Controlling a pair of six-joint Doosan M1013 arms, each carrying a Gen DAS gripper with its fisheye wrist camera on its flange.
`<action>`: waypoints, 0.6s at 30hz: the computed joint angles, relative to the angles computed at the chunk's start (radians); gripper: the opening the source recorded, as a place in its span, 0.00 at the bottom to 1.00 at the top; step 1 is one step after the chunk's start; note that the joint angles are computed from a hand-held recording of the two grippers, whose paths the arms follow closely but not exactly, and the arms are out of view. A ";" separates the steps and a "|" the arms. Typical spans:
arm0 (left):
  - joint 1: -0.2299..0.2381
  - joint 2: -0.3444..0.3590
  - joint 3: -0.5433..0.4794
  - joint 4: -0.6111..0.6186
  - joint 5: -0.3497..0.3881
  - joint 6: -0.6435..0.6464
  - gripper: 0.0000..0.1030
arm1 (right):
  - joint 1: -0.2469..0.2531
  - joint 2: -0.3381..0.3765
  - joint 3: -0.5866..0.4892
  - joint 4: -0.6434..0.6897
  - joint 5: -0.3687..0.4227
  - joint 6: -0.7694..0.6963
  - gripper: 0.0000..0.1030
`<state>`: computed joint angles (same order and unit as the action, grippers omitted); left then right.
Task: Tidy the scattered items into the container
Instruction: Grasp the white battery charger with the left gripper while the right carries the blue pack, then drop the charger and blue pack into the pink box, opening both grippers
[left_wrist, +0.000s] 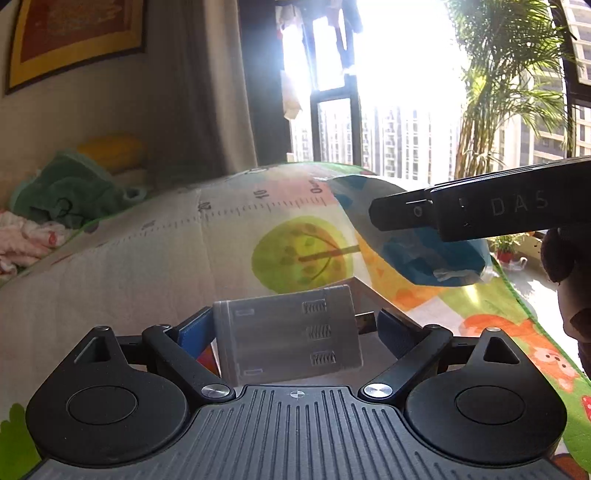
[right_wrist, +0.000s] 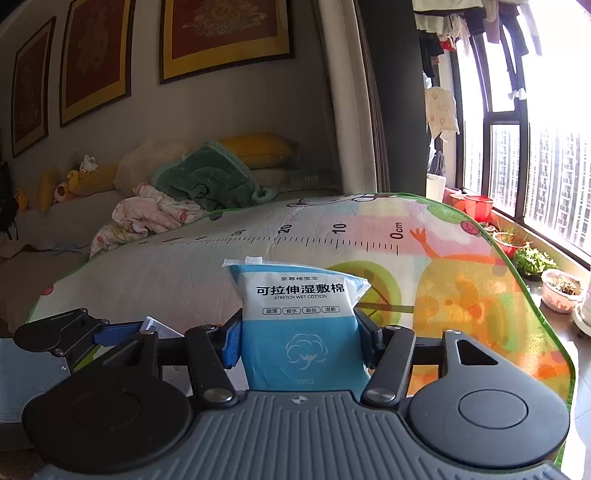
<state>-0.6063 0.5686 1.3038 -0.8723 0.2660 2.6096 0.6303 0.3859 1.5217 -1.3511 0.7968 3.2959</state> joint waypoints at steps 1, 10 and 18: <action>0.001 0.008 -0.015 0.092 0.016 -0.097 0.95 | -0.001 0.014 -0.011 -0.025 0.019 -0.012 0.84; 0.042 -0.073 0.155 0.204 -0.040 -0.185 0.99 | 0.008 0.028 0.009 -0.022 0.042 0.013 0.94; 0.075 -0.152 0.318 0.695 -0.071 -0.728 1.00 | 0.077 0.069 -0.005 0.093 0.044 -0.132 0.94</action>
